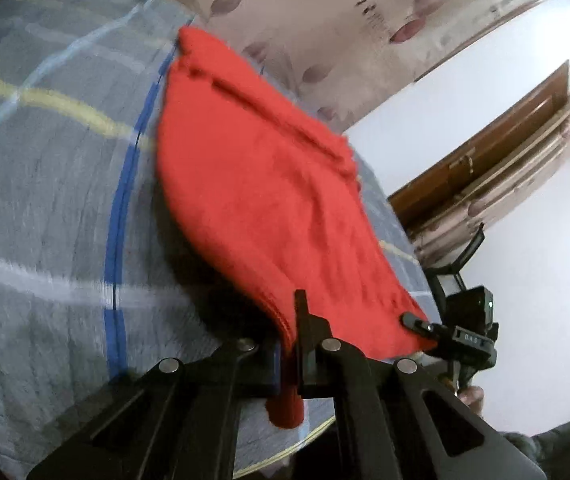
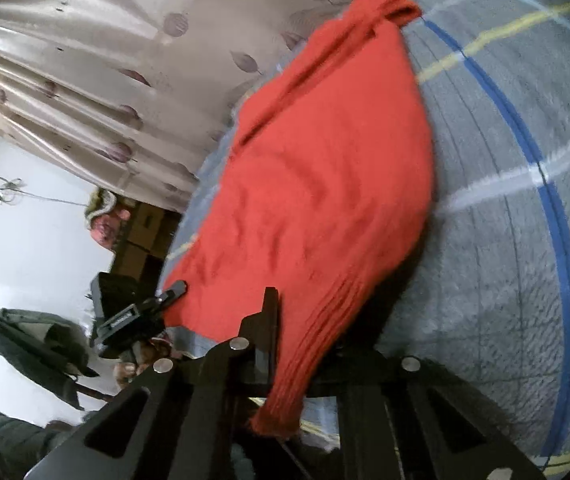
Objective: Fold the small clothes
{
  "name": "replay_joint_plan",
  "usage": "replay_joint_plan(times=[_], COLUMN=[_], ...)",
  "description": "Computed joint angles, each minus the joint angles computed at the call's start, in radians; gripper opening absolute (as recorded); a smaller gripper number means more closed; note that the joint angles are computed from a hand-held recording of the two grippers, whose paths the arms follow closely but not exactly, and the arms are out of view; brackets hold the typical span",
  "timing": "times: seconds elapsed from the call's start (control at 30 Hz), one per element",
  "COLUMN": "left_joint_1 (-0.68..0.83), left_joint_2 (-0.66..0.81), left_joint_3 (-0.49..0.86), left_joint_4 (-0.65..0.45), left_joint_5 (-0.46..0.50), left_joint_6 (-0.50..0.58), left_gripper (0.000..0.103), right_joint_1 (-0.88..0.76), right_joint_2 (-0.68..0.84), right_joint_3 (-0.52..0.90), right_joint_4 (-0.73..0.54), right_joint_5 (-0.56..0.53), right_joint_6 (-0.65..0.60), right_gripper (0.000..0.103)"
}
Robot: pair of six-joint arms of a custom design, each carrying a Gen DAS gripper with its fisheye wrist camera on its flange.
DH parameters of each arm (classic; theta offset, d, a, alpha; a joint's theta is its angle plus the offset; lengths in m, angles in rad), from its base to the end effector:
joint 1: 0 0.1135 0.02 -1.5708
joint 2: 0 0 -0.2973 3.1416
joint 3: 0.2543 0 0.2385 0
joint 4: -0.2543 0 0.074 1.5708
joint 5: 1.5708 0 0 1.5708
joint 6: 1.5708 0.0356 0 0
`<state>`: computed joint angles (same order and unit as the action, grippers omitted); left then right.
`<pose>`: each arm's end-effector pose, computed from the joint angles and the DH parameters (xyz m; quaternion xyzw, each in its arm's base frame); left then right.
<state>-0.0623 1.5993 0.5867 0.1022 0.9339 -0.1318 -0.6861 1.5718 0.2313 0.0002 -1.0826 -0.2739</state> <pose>0.2577 -0.0448 0.1715 0.1165 0.8493 -0.4519 0.2469 0.1376 -0.0720 0.1115 0.1162 0.8455 0.4085 0.3238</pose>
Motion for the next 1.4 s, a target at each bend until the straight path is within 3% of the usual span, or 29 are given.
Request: replay_joint_plan(times=[0.17, 0.27, 0.6, 0.93, 1.4], left_joint_1=[0.032, 0.025, -0.052, -0.099, -0.196], left_joint_2=[-0.107, -0.127, -0.069, -0.126, -0.197], left_joint_3=[0.053, 0.121, 0.290, 0.250, 0.248], left_joint_4=[0.060, 0.071, 0.107, 0.073, -0.018], left_joint_5=[0.047, 0.037, -0.032, -0.163, -0.459], left_joint_6=[-0.095, -0.122, -0.196, -0.116, 0.047], left_gripper=[0.004, 0.004, 0.004, 0.004, 0.004], right_joint_1=[-0.027, -0.011, 0.060, 0.055, 0.087], right_joint_2=[-0.210, -0.292, -0.290, -0.367, -0.416], right_joint_3=[0.110, 0.188, 0.350, 0.284, 0.290], right_joint_4=[-0.225, -0.279, -0.174, -0.210, -0.207], right_joint_5=[-0.075, -0.077, -0.014, 0.000, 0.042], right_joint_6=[0.008, 0.051, 0.224, 0.193, 0.219], right_gripper=[0.009, 0.009, 0.009, 0.009, 0.009])
